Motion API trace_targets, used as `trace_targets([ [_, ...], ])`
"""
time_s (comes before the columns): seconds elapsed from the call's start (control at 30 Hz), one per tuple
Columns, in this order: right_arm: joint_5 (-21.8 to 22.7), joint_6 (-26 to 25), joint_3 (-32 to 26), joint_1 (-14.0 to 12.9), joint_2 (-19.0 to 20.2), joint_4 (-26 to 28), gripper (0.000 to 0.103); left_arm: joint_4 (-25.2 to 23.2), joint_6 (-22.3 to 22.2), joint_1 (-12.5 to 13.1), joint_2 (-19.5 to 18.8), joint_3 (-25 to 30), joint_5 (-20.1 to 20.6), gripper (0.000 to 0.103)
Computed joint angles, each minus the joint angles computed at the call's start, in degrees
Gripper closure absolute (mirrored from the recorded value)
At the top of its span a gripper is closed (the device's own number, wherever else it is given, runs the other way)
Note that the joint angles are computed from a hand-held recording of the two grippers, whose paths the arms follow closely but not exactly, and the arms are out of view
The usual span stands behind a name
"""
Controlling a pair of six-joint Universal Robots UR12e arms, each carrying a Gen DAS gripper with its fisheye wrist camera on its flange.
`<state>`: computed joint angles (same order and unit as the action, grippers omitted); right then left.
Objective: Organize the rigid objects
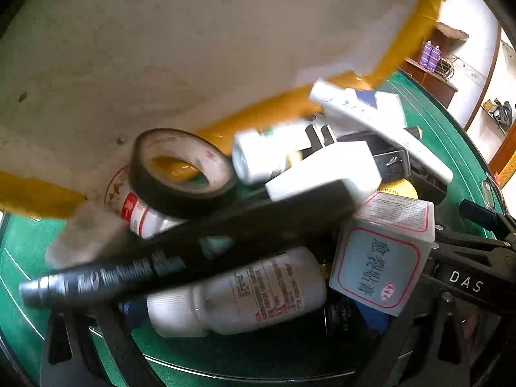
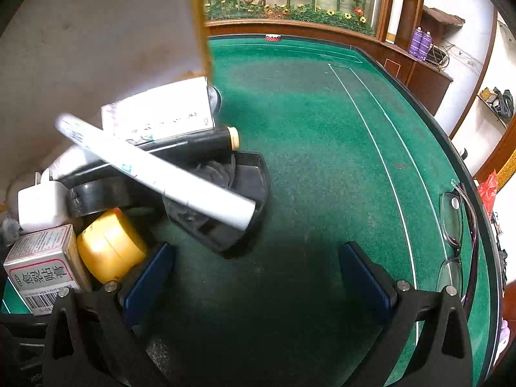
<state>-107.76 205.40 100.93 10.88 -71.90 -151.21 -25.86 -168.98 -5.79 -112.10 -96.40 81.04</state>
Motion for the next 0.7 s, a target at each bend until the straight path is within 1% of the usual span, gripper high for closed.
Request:
trace_targets([
  [0.3,-0.15,0.10,-0.28,0.18,0.14,0.23,0.000,0.26,-0.97,-1.25,-0.80,0.70,0.80,0.000],
  [0.4,-0.17,0.04,-0.01,0.20,0.08,-0.05,0.000,0.50,-0.34,-0.22,0.03,-0.35,0.04,0.000],
  [0.7,-0.03,-0.14,0.08,0.02,0.02,-0.12,0.000,0.39,-0.41,-0.25,0.12,-0.27,0.05,0.000],
])
